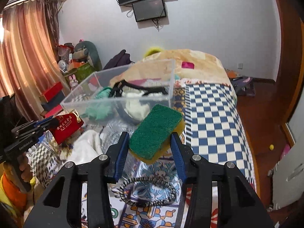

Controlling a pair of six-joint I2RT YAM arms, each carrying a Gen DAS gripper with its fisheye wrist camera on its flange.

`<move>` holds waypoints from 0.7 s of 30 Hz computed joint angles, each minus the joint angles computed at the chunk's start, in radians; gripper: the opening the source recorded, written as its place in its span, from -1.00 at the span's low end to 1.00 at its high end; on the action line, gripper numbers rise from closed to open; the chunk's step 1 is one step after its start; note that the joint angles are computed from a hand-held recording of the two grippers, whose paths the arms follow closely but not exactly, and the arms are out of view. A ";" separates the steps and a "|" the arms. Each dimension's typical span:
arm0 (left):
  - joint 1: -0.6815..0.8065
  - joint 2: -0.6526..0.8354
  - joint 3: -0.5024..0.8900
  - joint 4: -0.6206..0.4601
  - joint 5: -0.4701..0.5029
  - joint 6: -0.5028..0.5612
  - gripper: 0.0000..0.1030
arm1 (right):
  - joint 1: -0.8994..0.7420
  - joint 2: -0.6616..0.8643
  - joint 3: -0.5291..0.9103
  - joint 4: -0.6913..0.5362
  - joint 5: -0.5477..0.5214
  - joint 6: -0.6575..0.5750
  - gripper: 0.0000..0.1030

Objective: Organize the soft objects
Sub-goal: 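Grasp the red pouch with the left gripper while the right grasps the green-yellow sponge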

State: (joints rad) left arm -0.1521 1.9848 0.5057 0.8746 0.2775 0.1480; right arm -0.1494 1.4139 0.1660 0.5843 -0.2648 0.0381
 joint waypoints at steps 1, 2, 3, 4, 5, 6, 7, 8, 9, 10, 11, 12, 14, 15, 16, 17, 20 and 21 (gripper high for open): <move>-0.002 -0.022 -0.011 0.003 0.002 -0.002 -0.68 | 0.008 -0.015 0.005 -0.012 0.005 0.001 -0.21; -0.005 -0.040 -0.019 0.004 0.002 -0.004 -0.68 | 0.016 -0.028 0.010 -0.022 0.011 0.002 -0.21; -0.007 -0.064 -0.027 0.001 0.004 -0.006 -0.68 | 0.027 -0.044 0.020 -0.036 0.017 0.005 -0.21; -0.009 -0.081 -0.032 -0.001 0.003 -0.009 -0.68 | 0.034 -0.048 0.027 -0.040 0.019 0.005 -0.21; -0.010 -0.098 -0.035 -0.004 0.002 -0.014 -0.68 | 0.044 -0.057 0.033 -0.044 0.025 0.007 -0.21; -0.012 -0.114 -0.035 -0.010 0.003 -0.019 -0.68 | 0.050 -0.060 0.040 -0.044 0.028 0.010 -0.21; -0.013 -0.128 -0.029 -0.018 0.004 -0.027 -0.68 | 0.057 -0.062 0.048 -0.045 0.029 0.015 -0.21; -0.014 -0.138 -0.025 -0.023 0.000 -0.034 -0.68 | 0.063 -0.060 0.062 -0.047 0.026 0.020 -0.21; -0.017 -0.149 -0.015 -0.031 -0.005 -0.040 -0.68 | 0.068 -0.054 0.078 -0.049 0.026 0.020 -0.21; -0.021 -0.155 -0.008 -0.036 -0.009 -0.047 -0.68 | 0.078 -0.051 0.088 -0.050 0.033 0.022 -0.21; -0.022 -0.158 0.004 -0.044 -0.011 -0.052 -0.68 | 0.090 -0.046 0.100 -0.048 0.042 0.023 -0.21; -0.024 -0.156 0.017 -0.049 -0.012 -0.056 -0.68 | 0.097 -0.035 0.112 -0.044 0.044 0.021 -0.21; -0.031 -0.146 0.054 -0.065 -0.025 -0.069 -0.68 | 0.109 -0.017 0.137 -0.045 0.048 0.019 -0.21; -0.032 -0.138 0.067 -0.068 -0.027 -0.072 -0.68 | 0.111 -0.002 0.154 -0.044 0.048 0.016 -0.21; -0.036 -0.126 0.088 -0.073 -0.035 -0.082 -0.68 | 0.119 0.013 0.172 -0.044 0.053 0.016 -0.20; -0.040 -0.115 0.108 -0.082 -0.042 -0.089 -0.68 | 0.126 0.024 0.186 -0.043 0.054 0.018 -0.20; -0.054 -0.076 0.166 -0.103 -0.063 -0.108 -0.68 | 0.132 0.071 0.243 -0.053 0.043 0.016 -0.20; -0.056 -0.068 0.178 -0.109 -0.066 -0.111 -0.68 | 0.139 0.084 0.259 -0.058 0.045 0.017 -0.20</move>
